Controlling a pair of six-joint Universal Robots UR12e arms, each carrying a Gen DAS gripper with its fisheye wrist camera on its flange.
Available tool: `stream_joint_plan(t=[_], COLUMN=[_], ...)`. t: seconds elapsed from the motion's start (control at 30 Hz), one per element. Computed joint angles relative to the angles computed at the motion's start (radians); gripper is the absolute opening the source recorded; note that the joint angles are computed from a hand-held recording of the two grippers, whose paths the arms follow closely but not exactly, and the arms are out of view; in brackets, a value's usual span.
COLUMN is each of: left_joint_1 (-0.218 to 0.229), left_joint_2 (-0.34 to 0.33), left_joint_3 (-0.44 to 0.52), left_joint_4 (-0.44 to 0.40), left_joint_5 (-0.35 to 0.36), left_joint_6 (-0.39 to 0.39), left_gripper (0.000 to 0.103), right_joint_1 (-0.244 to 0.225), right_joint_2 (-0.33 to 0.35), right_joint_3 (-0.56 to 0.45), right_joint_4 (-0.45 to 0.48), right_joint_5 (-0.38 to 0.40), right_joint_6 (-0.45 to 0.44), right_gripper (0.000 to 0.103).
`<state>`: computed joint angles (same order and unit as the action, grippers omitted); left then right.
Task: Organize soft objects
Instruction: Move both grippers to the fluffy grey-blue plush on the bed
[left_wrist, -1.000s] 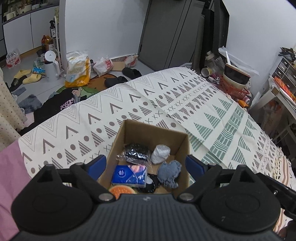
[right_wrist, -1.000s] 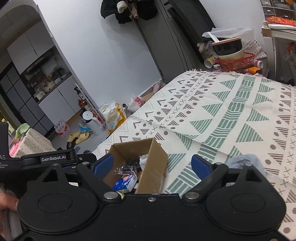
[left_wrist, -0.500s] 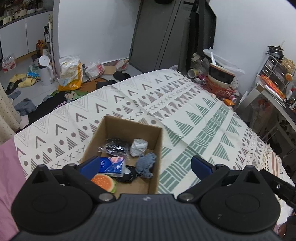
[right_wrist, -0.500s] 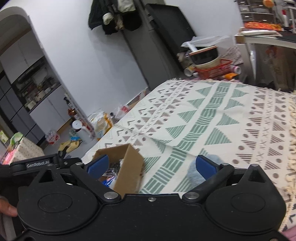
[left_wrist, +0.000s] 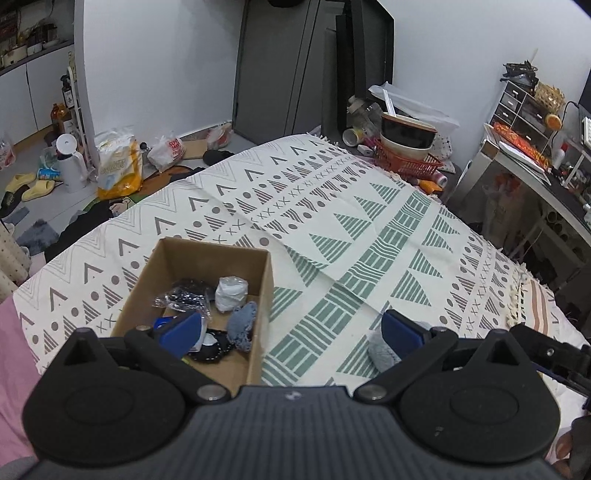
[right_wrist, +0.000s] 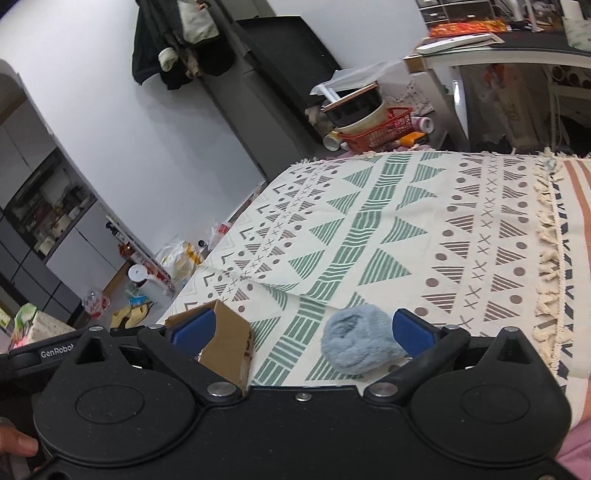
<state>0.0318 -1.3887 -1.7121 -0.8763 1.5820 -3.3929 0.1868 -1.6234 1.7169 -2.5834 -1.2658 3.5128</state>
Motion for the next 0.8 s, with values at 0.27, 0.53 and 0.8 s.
stream_joint_plan(t=[0.27,0.53,0.8], left_joint_1=[-0.048,-0.072,-0.080], left_joint_2=[-0.033,-0.066,-0.102], left_joint_3=[0.014,0.013,0.006], left_joint_4=[0.014,0.048,0.071], left_joint_5=[0.006,-0.017,-0.077], left_joint_6=[0.006,-0.019,-0.028], left_gripper=[0.103,0.100,0.092], right_joint_1=[-0.047,-0.095,-0.107], right_joint_2=[-0.011,-0.012,0.000], right_joint_3=[0.019,0.037,0.041], right_joint_4=[0.001,0.013,0.015], right_joint_5=[0.022,0.065,0.087], right_joint_6=[0.023,0.083,0.118], right_gripper=[0.103,0.103,0.102])
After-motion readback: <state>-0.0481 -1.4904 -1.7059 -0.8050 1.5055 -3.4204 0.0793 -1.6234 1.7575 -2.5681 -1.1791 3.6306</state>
